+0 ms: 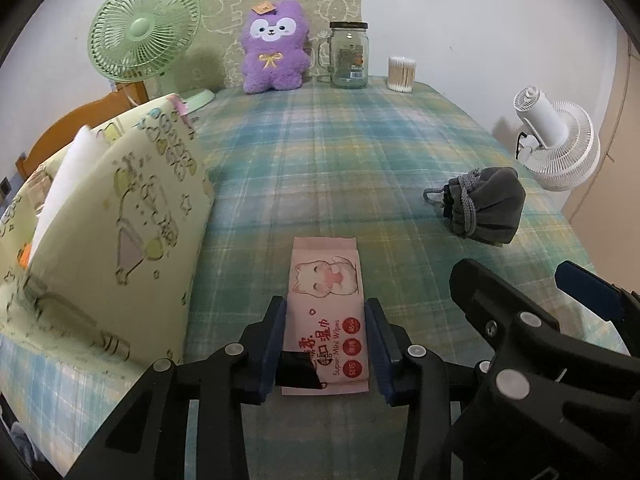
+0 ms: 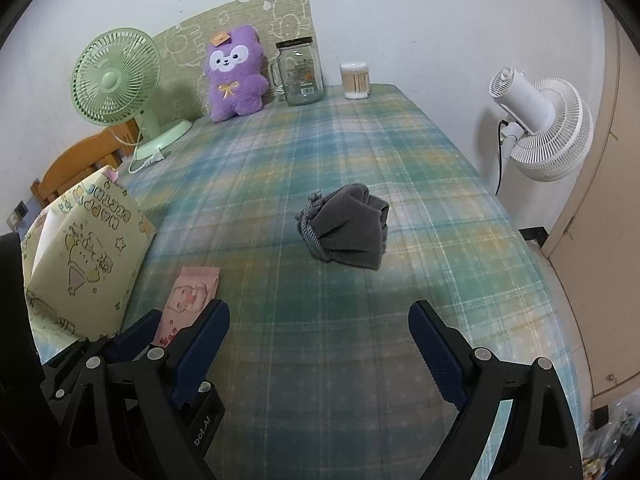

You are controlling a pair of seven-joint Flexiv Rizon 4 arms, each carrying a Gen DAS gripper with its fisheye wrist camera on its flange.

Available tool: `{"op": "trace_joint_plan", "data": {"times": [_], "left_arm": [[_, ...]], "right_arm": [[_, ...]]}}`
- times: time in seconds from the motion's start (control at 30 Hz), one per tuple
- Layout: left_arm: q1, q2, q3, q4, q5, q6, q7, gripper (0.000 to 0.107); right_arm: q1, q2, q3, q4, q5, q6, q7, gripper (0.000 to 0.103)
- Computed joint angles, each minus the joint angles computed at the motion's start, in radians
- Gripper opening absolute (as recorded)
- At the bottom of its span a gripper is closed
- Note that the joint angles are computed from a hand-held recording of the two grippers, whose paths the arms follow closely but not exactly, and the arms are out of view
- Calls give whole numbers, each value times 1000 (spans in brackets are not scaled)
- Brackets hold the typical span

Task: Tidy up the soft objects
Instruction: 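Grasp the pink wet-wipes pack with the left tool, then grasp the grey drawstring pouch with the right tool while the left tool holds the wipes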

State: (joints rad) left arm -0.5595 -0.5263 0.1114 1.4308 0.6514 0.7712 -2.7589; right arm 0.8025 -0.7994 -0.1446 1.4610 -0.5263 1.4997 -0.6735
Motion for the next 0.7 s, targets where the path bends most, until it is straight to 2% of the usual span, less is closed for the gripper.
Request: {"op": "trace_joint_plan", "data": {"times": [0.2,0.5,0.7], "left_arm": [[10,-12,2,-37,13,30,37,40],[40,-51,7,-81,-48,60,123,40],[44,-77,25,-113,-64,86,143,40]], "right_arm": [[-7,-26,-5,-59,3,-14,2,93],[-36,-75,22,-154,17,-49,4,89],[-41,-103,13,-209,21,-60,12,89]]}}
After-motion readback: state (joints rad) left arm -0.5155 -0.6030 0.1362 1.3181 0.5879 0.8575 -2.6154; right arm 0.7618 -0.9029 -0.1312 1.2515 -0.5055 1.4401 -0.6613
